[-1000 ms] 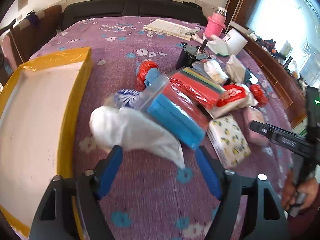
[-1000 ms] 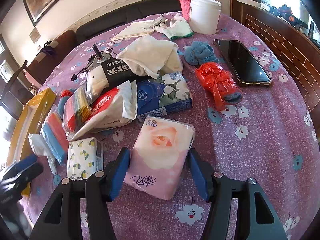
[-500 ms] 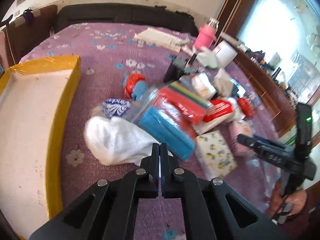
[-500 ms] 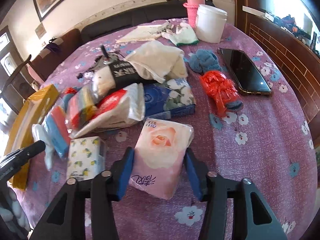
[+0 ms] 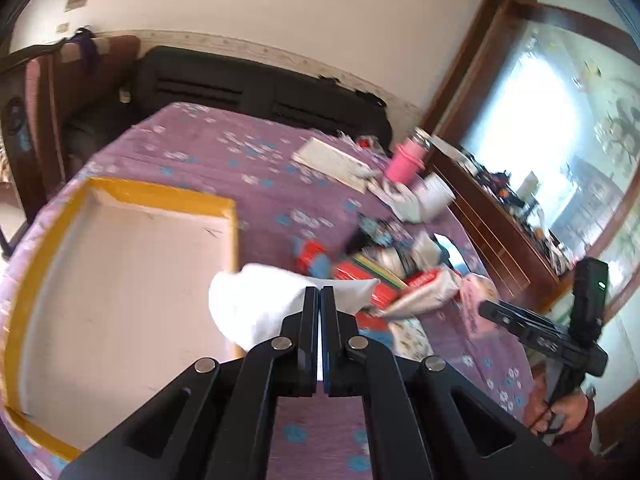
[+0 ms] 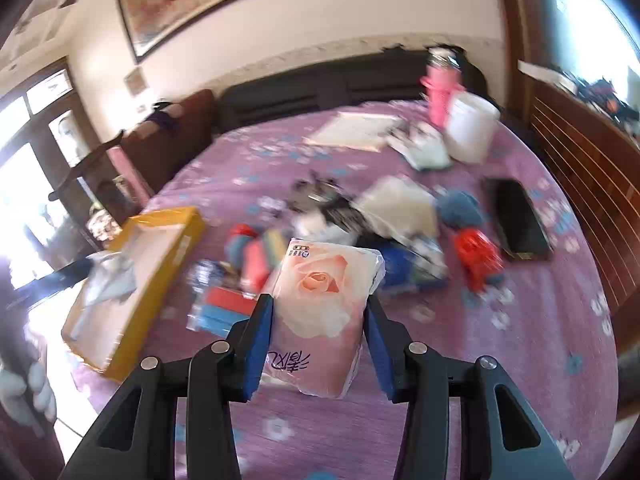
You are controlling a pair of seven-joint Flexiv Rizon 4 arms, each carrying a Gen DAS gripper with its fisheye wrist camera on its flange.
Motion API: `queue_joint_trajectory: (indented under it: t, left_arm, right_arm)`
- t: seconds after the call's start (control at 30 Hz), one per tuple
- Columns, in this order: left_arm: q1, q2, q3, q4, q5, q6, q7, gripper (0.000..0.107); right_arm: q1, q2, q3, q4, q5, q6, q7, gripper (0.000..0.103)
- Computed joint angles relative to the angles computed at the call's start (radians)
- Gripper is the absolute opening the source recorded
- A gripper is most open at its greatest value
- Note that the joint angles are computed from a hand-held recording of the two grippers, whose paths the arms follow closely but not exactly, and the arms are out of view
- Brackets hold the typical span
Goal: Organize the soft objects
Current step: 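Carry the towel with left tool into the yellow tray while right tool drops the tissue pack there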
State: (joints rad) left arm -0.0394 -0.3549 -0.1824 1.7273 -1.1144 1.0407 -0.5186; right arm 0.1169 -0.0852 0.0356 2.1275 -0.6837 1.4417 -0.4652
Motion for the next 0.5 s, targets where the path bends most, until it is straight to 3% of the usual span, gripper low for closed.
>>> queue_joint_trajectory:
  t: [0.23,0.5]
  left_arm:
    - [0.047,-0.073,0.015,-0.123,0.071,0.027,-0.077,0.001]
    - [0.101,-0.316,0.028,-0.461,0.350,-0.131,-0.386,0.001]
  right_arm:
    - [0.067,-0.082,0.035,-0.157,0.082,-0.028,-0.160,0.049]
    - [0.096,-0.318,0.160,-0.529,0.421,-0.171,-0.515,0.049]
